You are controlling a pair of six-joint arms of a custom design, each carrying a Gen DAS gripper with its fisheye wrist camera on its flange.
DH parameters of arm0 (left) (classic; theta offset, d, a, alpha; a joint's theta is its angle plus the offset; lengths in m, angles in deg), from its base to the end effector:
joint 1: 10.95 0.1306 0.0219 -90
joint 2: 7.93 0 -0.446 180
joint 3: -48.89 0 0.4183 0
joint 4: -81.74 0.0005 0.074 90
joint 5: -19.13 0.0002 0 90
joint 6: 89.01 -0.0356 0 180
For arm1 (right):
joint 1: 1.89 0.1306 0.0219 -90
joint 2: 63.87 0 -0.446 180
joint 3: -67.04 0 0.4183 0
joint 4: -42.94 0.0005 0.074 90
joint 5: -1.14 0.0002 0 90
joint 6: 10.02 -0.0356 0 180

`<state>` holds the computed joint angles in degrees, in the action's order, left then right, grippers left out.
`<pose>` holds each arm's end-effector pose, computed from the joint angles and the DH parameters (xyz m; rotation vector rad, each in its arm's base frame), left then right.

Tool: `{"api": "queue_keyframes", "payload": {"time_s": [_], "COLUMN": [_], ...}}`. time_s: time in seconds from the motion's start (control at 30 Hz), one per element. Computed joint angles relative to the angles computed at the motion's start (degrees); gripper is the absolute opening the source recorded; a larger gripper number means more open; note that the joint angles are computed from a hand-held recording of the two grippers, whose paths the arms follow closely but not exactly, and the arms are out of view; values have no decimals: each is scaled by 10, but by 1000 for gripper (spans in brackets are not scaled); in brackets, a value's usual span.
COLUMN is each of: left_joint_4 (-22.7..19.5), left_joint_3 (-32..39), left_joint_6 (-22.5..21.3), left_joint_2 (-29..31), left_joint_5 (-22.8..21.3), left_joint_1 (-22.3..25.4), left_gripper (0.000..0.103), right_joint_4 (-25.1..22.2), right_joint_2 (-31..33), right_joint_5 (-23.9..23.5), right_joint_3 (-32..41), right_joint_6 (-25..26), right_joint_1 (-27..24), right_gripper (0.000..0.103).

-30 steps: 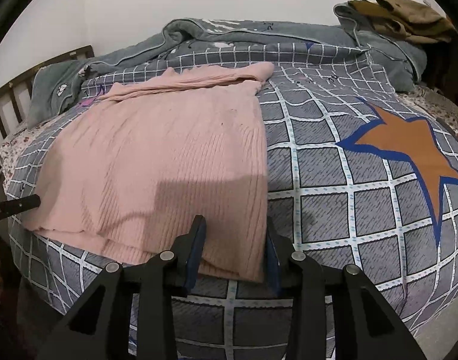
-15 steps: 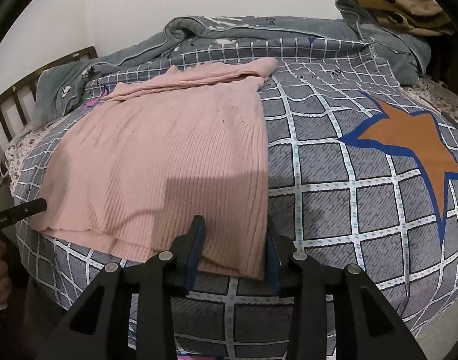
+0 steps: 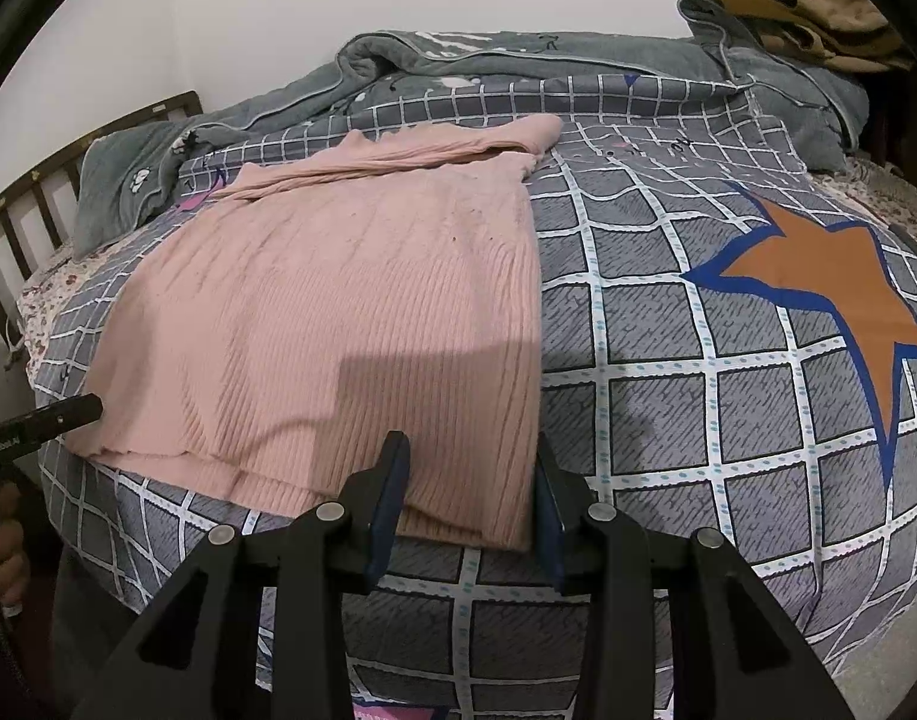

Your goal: Fold small clothes

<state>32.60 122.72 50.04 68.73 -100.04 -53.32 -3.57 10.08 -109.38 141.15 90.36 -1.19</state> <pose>0.3079 -0.2580 0.4610 -0.3436 2.3087 -0.1511 0.3907 0.0168 0.4826 -0.3938 2.3071 0.3421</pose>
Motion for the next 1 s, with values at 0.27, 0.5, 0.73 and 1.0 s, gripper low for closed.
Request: {"api": "queue_keyframes", "payload": {"time_s": [0.27, 0.5, 0.73, 1.0], "left_joint_4": [-1, -1, -14, -11], "left_joint_3": [2, 3, 12, 11], "left_joint_6": [-1, -2, -3, 4], "left_joint_2": [2, 5, 12, 9], "left_joint_5": [0, -3, -14, -12], "left_joint_1": [0, -3, -6, -2], "left_gripper": [47, 50, 50, 48], "right_joint_4": [-5, -8, 4, 17], "right_joint_2": [5, 7, 2, -6], "right_joint_5": [-6, -8, 5, 8], "right_joint_3": [5, 8, 2, -8], "right_joint_6": [0, -2, 1, 12], "right_joint_1": [-1, -2, 5, 11], "right_gripper": [39, 39, 33, 13]}}
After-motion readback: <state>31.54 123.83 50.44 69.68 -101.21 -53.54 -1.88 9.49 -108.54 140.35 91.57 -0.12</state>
